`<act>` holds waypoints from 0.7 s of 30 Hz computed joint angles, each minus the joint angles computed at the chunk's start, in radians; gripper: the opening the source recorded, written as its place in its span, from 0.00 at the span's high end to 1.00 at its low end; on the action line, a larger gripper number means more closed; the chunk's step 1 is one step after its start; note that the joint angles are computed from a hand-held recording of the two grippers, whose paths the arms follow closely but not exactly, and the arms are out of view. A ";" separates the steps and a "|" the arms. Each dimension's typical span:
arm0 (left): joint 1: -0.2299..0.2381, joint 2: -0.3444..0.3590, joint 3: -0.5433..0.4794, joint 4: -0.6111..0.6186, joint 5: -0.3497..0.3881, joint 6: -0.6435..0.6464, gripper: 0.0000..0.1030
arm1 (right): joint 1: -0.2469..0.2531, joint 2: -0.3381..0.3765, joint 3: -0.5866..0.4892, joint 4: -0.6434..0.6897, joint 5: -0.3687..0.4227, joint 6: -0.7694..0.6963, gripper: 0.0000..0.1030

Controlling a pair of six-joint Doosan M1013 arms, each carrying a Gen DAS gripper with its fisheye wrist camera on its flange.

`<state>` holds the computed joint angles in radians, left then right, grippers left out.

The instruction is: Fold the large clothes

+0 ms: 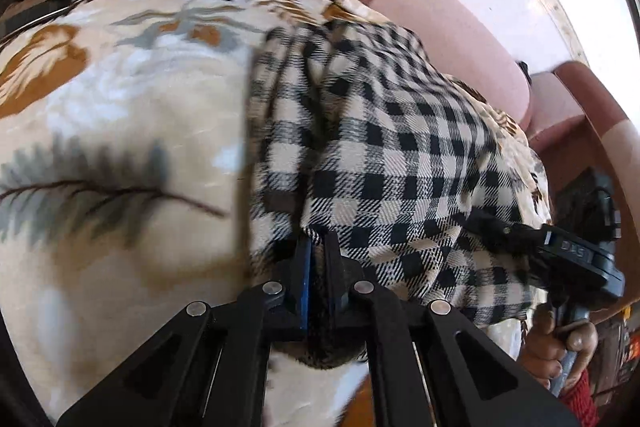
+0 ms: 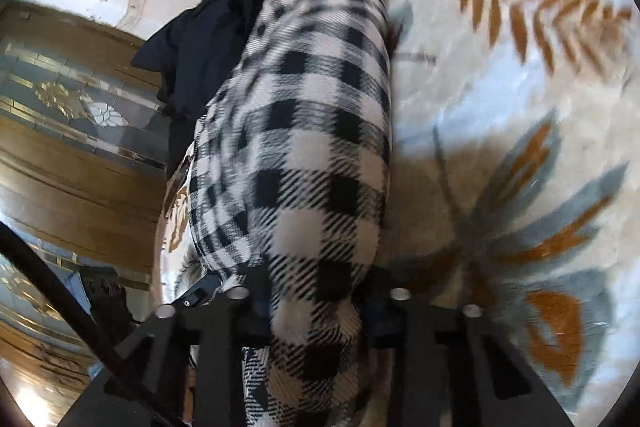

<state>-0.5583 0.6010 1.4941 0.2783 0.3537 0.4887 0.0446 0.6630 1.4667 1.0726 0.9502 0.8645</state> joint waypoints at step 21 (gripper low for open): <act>-0.015 -0.001 0.010 -0.040 -0.019 0.055 0.95 | 0.008 -0.164 0.150 -0.243 -0.370 -0.007 0.46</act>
